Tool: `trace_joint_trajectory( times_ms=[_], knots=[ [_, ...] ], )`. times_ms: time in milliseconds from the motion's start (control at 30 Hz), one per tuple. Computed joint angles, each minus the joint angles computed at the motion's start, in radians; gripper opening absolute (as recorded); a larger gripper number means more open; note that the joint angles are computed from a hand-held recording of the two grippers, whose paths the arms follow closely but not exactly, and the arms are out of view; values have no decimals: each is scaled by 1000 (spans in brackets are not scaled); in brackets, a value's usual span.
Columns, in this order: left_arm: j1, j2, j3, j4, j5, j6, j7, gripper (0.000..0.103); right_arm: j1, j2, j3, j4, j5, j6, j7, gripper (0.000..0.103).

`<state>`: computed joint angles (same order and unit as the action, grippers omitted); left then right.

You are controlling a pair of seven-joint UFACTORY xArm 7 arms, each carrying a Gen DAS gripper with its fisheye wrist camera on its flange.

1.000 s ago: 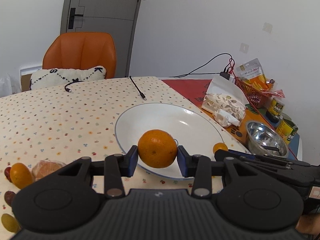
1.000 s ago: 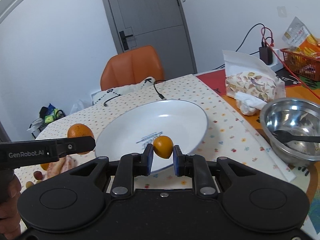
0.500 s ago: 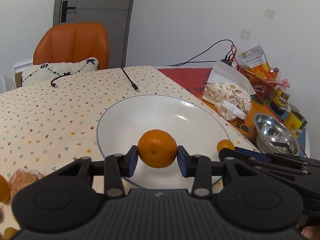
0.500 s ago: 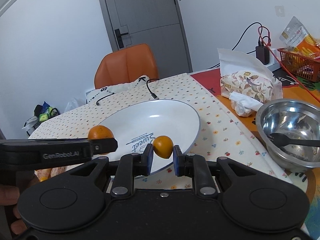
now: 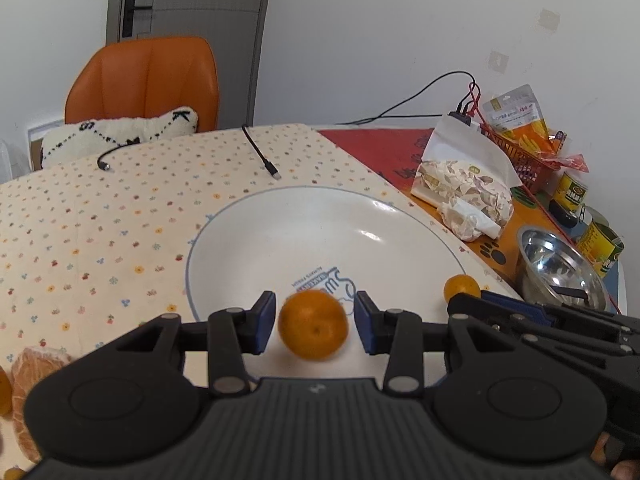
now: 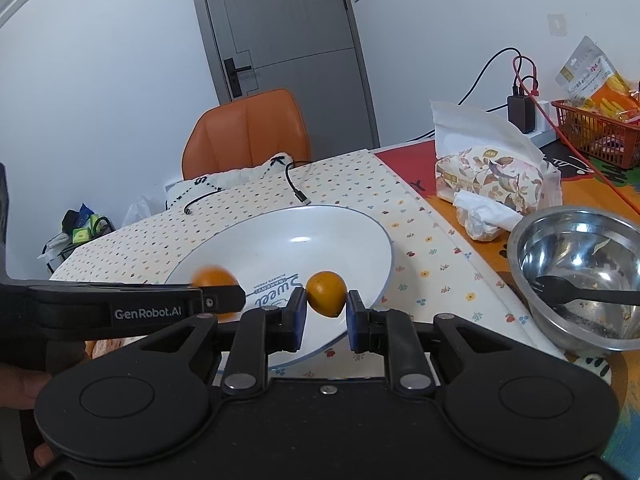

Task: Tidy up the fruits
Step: 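Open the left tool over the bowl while the right tool releases the tangerine into it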

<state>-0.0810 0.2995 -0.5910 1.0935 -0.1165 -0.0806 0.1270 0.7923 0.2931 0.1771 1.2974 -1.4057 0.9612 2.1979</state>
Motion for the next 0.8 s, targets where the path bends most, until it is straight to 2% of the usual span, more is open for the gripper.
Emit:
trace_joint_trajectory(
  times_ms=[100,167,300,400,433,533,633,667,733,800],
  knots=[
    [56,-13,-52,-14,-7,-7,14,44,-1,3,-1,2,0,-4,4,20],
    [61,-29,-49,-27,-7,-13,9,44,-2,8,-3,6,0,-8,3,20],
    [135,-47,-111,-48,-22,-18,13,52,-2,17,-8,16,1,-17,-2,20],
    [104,-81,-60,-77,-4,-58,-12,63,0,27,-12,29,3,-21,-13,20],
    [114,-88,-62,-86,8,-69,-22,65,0,30,-14,33,4,-23,-16,20],
    [223,-100,-148,-109,47,-87,-59,70,3,39,-20,47,4,-28,-25,20],
    [268,-127,-165,-133,79,-98,-102,75,6,47,-26,56,1,-30,-27,21],
    [320,-134,-207,-143,99,-105,-120,79,8,48,-28,59,-2,-30,-27,26],
    [513,-130,-376,-164,172,-119,-175,84,12,49,-30,62,-5,-26,-26,32],
    [649,-139,-487,-186,232,-132,-230,87,14,47,-31,62,-12,-28,-21,41]
  ],
)
